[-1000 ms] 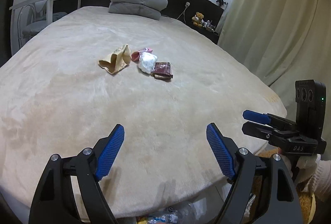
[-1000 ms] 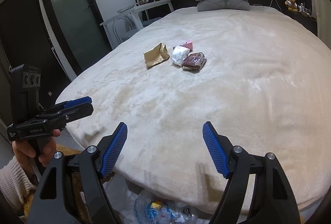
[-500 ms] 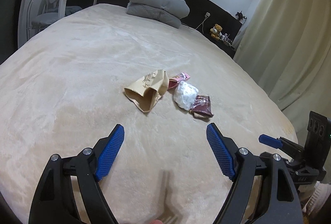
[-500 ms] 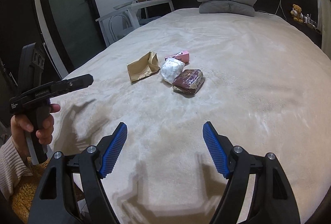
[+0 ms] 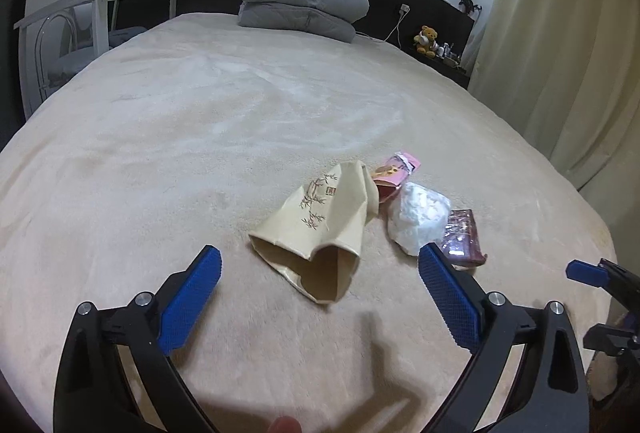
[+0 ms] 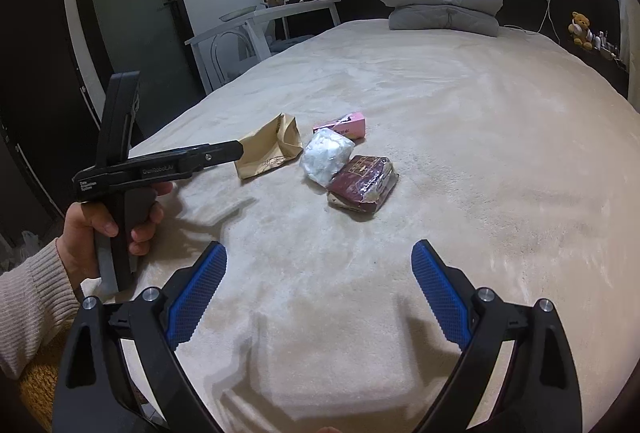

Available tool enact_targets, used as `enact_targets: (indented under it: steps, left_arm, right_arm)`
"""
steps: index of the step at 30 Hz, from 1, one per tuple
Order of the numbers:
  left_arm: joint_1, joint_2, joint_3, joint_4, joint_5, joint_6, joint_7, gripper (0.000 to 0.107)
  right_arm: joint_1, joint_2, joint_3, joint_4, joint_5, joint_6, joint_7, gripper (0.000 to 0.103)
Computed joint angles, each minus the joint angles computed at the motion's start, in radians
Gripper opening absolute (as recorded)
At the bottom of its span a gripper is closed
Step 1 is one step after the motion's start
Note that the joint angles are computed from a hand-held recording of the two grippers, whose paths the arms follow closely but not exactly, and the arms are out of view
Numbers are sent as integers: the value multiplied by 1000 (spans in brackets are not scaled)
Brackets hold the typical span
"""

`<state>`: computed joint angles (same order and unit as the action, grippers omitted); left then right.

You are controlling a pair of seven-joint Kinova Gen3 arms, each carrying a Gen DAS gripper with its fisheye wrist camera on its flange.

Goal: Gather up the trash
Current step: 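Grasp the brown paper bag with the left tool and lift it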

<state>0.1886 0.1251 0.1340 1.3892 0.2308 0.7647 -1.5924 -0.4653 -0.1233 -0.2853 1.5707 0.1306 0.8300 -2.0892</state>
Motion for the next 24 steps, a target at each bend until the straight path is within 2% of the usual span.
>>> enact_targets:
  steps: [7, 12, 13, 15, 16, 21, 24]
  left_arm:
    - [-59, 81, 15, -93, 113, 70, -114, 97]
    - [-84, 138, 21, -151, 159, 134, -139, 95]
    - [-92, 146, 24, -156, 175, 141, -147, 92]
    - [-92, 159, 20, -168, 175, 158, -137, 74]
    - [-92, 159, 19, -168, 176, 158, -133, 69]
    - [-85, 149, 18, -153, 168, 142, -131, 57]
    - [-81, 134, 19, -135, 165, 124, -138, 53]
  right_arm:
    - [-4, -7, 27, -1, -88, -13, 81, 92]
    - [3, -18, 29, 0, -118, -14, 102, 92]
    - [5, -21, 30, 1, -123, -16, 104, 92]
    - [10, -24, 30, 2, -128, -17, 104, 92]
    - [13, -24, 30, 1, -130, -18, 104, 92]
    - [21, -25, 25, -1, -125, -18, 95, 92]
    - [24, -24, 21, 0, -114, -19, 87, 92]
